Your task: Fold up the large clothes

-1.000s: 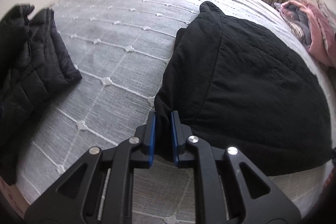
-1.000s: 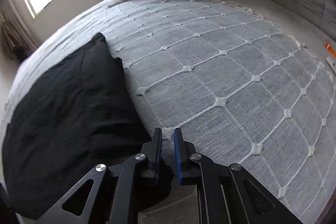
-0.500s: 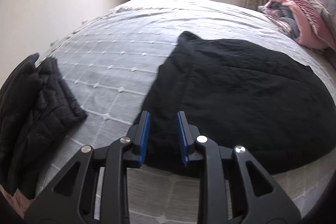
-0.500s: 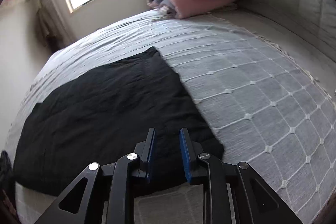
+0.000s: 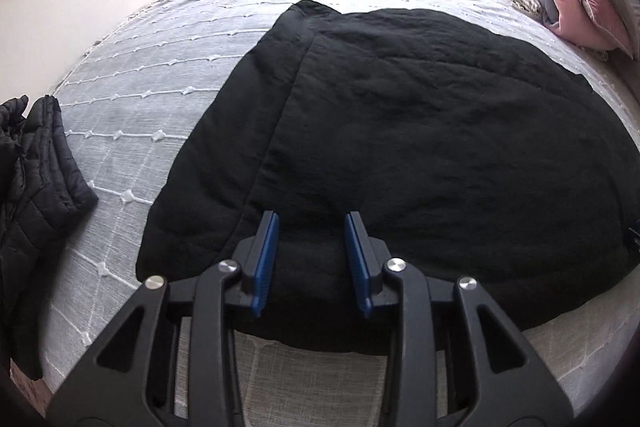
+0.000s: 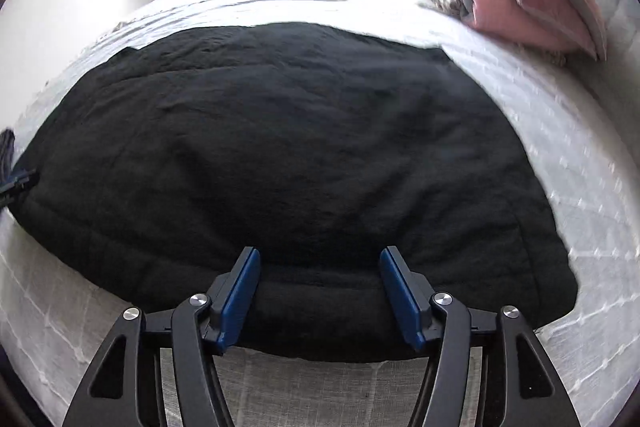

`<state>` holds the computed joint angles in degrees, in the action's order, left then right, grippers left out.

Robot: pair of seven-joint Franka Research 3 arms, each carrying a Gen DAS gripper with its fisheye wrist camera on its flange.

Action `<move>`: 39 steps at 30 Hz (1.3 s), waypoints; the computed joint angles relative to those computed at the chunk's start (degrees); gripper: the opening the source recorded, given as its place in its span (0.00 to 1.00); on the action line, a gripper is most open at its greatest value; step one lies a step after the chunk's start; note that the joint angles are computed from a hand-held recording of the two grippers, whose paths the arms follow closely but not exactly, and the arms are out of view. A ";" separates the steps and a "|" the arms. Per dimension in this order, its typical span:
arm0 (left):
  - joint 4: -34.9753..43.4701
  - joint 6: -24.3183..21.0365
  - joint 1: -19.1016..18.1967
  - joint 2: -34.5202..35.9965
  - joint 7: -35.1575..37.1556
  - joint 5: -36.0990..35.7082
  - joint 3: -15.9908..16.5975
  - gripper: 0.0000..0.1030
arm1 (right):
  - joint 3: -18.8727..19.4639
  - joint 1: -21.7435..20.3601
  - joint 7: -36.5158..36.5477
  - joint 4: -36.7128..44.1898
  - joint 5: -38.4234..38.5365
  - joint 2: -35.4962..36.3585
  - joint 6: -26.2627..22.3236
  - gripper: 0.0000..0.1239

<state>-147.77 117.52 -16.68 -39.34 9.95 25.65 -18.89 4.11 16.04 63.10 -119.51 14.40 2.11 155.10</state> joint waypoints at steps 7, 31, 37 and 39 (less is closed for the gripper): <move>1.19 -1.23 -0.18 -0.50 -1.34 0.10 -0.36 0.36 | -0.14 -0.39 -0.36 0.90 3.09 0.28 -1.19 0.51; 15.72 5.46 -2.44 16.24 7.56 4.25 -1.06 0.50 | -3.61 -3.81 19.32 5.68 0.37 2.11 1.19 0.51; 22.43 9.76 -1.80 23.58 11.09 4.10 -0.36 0.59 | -3.91 -3.65 13.53 7.81 7.27 2.99 -2.87 0.56; 25.54 9.36 -1.50 27.53 11.74 3.46 -0.02 0.59 | -3.28 -3.72 19.82 8.08 -2.27 3.96 -1.90 0.56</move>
